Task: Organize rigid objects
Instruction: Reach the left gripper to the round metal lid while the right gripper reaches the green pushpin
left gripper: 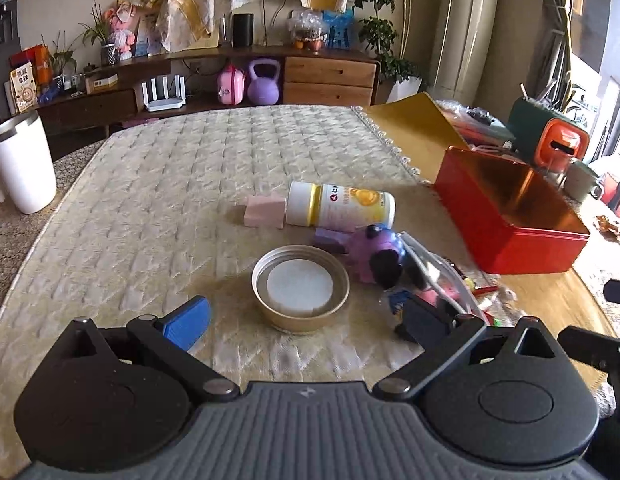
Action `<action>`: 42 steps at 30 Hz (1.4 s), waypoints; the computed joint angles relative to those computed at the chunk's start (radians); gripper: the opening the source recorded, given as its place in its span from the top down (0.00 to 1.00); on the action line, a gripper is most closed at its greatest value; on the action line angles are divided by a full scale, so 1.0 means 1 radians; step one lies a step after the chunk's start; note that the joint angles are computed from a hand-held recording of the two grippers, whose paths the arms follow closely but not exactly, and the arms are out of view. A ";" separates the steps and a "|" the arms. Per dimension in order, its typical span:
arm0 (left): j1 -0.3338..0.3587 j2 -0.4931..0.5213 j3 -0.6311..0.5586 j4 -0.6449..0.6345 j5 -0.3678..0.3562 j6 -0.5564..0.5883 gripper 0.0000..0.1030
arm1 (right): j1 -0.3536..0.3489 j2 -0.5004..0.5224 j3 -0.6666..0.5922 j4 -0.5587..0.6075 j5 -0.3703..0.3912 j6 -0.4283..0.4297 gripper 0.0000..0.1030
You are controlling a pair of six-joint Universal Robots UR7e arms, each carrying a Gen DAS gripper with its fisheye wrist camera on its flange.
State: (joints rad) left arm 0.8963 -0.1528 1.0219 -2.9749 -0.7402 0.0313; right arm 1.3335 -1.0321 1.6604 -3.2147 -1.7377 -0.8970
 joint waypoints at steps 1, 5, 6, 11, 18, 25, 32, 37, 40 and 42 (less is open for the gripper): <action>0.004 0.008 -0.013 0.008 0.001 0.003 0.00 | 0.000 0.005 -0.010 0.014 0.001 -0.003 0.17; 0.019 0.038 -0.059 0.029 -0.005 0.023 0.00 | -0.006 0.030 -0.059 0.070 -0.008 -0.073 0.20; 0.022 0.046 -0.072 0.036 -0.005 0.029 0.00 | -0.007 0.036 -0.071 0.090 -0.019 -0.090 0.22; 0.035 0.078 -0.122 0.049 -0.006 0.060 0.00 | -0.013 0.074 -0.115 0.132 -0.066 -0.121 0.32; 0.054 0.116 -0.191 0.081 -0.009 0.067 0.00 | -0.015 0.131 -0.174 0.148 -0.082 -0.125 0.46; 0.062 0.152 -0.253 0.094 0.003 0.089 0.01 | -0.020 0.163 -0.211 0.156 -0.076 -0.119 0.66; 0.067 0.172 -0.289 0.098 0.000 0.117 0.10 | -0.021 0.169 -0.223 0.174 -0.053 -0.099 0.80; 0.066 0.173 -0.285 0.071 -0.014 0.163 0.26 | -0.020 0.168 -0.219 0.176 -0.051 -0.083 0.86; 0.064 0.180 -0.292 0.066 -0.008 0.185 0.26 | -0.020 0.164 -0.214 0.174 -0.052 -0.081 0.86; 0.064 0.180 -0.290 0.060 -0.006 0.189 0.26 | -0.022 0.160 -0.207 0.169 -0.052 -0.086 0.86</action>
State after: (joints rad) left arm 0.9606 0.0269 0.7320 -2.9152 -0.7458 0.2204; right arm 1.3120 -0.8721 1.4535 -3.0460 -1.7894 -0.9833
